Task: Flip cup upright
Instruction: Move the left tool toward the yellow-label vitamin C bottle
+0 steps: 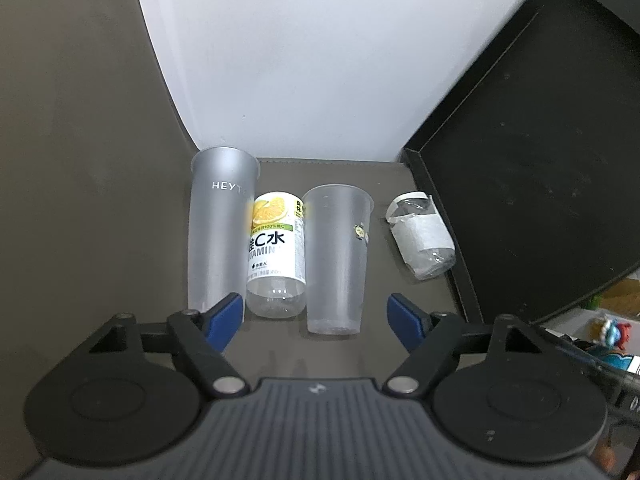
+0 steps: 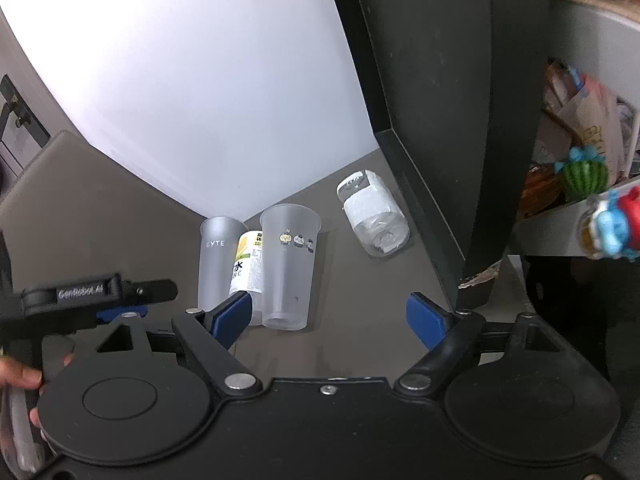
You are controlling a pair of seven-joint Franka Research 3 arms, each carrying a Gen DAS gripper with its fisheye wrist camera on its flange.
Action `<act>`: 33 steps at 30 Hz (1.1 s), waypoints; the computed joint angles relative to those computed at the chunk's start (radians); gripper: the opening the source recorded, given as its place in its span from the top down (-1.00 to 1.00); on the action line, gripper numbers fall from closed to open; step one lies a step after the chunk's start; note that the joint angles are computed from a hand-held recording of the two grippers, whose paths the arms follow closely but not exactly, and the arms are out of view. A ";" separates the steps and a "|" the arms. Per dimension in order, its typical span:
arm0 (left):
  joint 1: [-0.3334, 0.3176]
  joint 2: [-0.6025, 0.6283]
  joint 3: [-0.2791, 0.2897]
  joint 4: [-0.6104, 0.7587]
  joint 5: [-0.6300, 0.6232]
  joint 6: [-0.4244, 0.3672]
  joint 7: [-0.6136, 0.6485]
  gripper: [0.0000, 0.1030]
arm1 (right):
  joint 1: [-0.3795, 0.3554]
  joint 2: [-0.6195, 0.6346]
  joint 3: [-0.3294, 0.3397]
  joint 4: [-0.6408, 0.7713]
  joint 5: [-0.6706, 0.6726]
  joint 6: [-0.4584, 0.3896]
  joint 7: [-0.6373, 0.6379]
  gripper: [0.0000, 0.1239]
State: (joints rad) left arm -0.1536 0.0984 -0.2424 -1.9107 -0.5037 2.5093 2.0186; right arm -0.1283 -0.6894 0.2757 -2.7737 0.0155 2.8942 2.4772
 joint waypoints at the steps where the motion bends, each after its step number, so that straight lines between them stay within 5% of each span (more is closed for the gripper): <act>1: -0.003 0.015 0.000 0.013 0.013 0.000 -0.012 -0.52 | 0.004 0.013 -0.005 0.000 0.003 0.012 -0.003 -0.35; 33: -0.015 0.425 -0.053 0.404 0.359 -0.109 -0.339 -0.24 | 0.038 0.215 -0.058 0.028 0.096 0.128 -0.048 -0.35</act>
State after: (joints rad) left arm -0.1688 0.5236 -0.2954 -1.5069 -0.1446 2.4007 1.6797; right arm -0.0899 -0.4742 0.2181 -2.7452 0.1119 3.0223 2.4295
